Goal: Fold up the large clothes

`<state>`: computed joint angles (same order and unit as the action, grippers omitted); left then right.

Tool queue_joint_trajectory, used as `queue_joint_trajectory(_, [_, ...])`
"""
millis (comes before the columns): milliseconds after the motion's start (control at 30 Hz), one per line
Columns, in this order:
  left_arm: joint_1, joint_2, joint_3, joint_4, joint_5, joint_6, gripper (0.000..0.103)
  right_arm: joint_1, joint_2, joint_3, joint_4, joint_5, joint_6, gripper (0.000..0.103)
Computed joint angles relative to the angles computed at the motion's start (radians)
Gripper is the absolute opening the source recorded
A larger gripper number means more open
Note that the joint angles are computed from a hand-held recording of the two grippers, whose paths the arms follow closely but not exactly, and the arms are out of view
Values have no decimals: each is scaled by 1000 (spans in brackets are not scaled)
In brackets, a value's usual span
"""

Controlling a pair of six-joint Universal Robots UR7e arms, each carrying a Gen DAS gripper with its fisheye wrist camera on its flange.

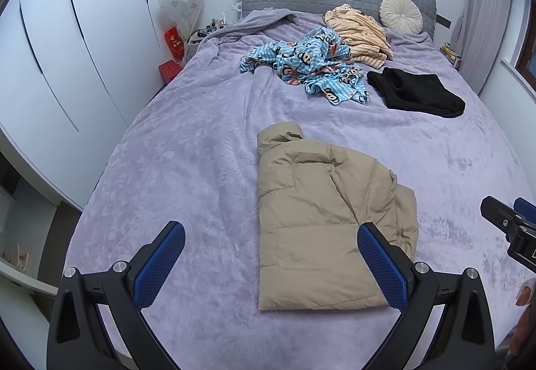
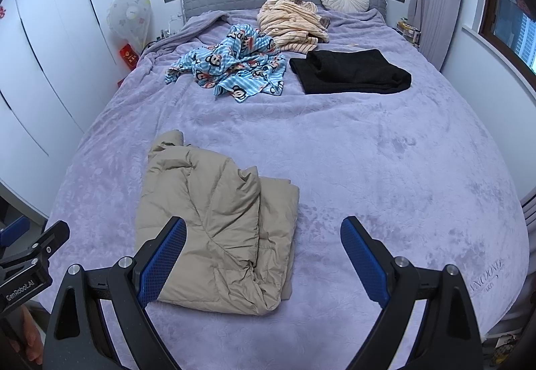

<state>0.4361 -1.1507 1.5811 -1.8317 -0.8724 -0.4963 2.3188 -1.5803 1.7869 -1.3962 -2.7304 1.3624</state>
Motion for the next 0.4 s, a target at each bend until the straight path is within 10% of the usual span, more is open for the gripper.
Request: queue_joint_trajectory(400, [-4,-1,7,-38,-6,38,103,-1,-2,1,0,-1,-3,95])
